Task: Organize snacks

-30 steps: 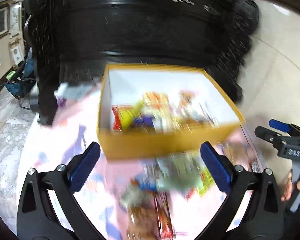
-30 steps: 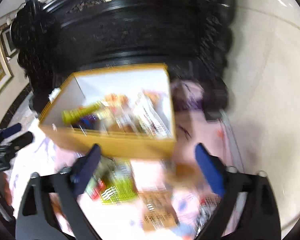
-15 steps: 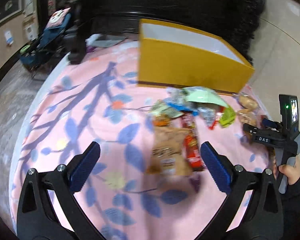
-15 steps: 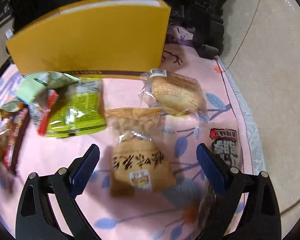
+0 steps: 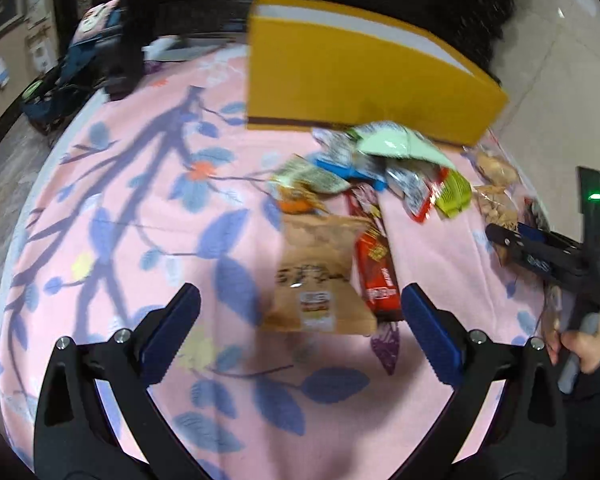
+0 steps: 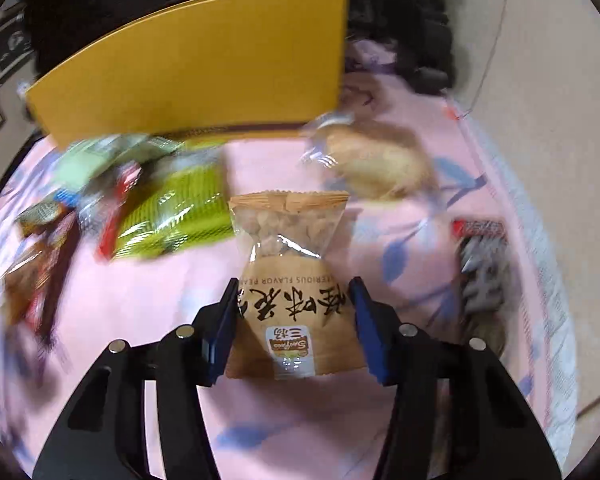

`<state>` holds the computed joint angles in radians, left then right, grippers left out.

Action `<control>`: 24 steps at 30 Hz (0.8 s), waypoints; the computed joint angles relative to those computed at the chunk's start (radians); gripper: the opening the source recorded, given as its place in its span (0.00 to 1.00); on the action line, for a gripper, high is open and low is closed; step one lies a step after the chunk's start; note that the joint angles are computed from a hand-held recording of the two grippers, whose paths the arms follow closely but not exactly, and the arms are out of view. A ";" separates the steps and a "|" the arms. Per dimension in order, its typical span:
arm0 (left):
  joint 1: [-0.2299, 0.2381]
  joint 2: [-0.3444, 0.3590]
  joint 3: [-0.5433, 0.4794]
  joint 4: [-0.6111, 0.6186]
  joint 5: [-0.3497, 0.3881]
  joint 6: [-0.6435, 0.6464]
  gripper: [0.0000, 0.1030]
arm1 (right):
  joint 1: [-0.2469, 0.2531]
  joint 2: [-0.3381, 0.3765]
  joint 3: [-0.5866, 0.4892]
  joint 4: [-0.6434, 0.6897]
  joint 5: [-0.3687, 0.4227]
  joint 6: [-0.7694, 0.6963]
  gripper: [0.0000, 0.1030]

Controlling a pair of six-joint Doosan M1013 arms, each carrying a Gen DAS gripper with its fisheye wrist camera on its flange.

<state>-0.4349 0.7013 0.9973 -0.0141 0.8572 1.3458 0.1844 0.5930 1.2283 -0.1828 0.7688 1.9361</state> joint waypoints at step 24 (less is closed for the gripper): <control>-0.030 0.062 -0.043 0.172 -0.010 -0.072 0.56 | 0.023 -0.036 0.090 -0.056 -0.112 -0.013 0.65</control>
<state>-0.4651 0.7638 0.9541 0.1578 0.8467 1.2740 0.2072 0.5569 1.3183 -0.2389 0.6568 1.9229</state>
